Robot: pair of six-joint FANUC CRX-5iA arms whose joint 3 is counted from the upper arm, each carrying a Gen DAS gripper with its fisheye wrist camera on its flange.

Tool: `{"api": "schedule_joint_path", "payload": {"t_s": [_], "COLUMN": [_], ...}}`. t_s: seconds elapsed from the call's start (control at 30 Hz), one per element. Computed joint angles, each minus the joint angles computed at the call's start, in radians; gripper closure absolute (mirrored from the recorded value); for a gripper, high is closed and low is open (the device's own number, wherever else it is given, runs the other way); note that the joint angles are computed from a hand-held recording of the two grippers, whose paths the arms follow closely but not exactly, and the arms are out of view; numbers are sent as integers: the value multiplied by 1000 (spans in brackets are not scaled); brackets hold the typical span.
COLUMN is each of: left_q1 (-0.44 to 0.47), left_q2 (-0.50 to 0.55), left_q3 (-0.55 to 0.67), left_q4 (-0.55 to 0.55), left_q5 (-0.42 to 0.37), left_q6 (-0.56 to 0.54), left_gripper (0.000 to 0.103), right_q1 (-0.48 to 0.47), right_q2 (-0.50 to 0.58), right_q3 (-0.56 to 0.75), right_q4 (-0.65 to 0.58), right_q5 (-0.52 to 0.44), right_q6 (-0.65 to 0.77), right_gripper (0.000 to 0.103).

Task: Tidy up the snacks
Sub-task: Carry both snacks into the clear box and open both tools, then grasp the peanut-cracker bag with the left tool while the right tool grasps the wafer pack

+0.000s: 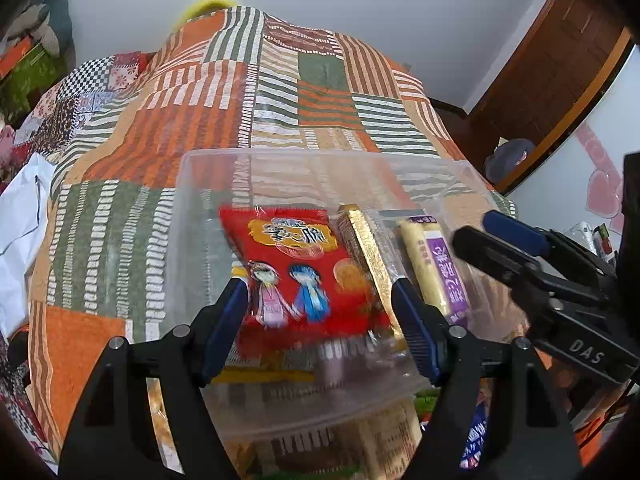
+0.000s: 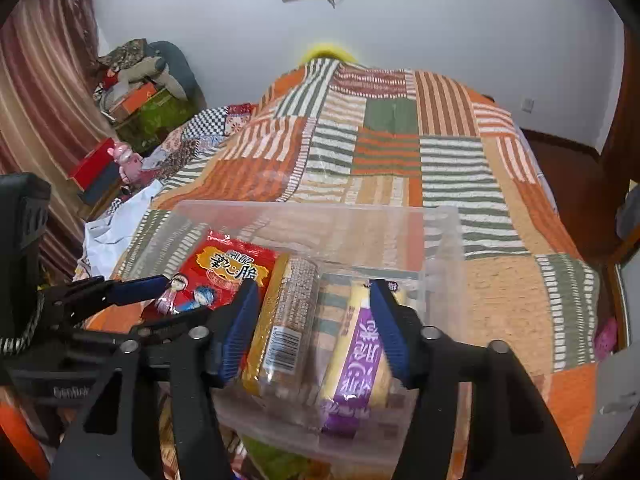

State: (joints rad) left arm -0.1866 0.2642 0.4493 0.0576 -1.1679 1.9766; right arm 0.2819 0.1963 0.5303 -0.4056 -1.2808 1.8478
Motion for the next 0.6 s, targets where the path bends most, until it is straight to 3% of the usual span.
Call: {"api": "schedule_joint_path", "payload": {"t_s": [0.13, 0.43, 0.6], "left_q1": [6, -28, -53], "left_q2": [-41, -136, -177], "left_q3": [-32, -59, -96], "left_q4": [15, -77, -131], "left_q5": [-3, -68, -111], "left_q6": [0, -41, -46], "left_gripper": [29, 29, 29], "right_q1": [-15, -43, -64], "right_q2": [-34, -126, -147], "right_q3": [-20, -113, -147], "right_q4": [-13, 21, 30], "right_q5": [2, 21, 18], "right_q6": [27, 93, 89], "right_gripper": [46, 45, 39]}}
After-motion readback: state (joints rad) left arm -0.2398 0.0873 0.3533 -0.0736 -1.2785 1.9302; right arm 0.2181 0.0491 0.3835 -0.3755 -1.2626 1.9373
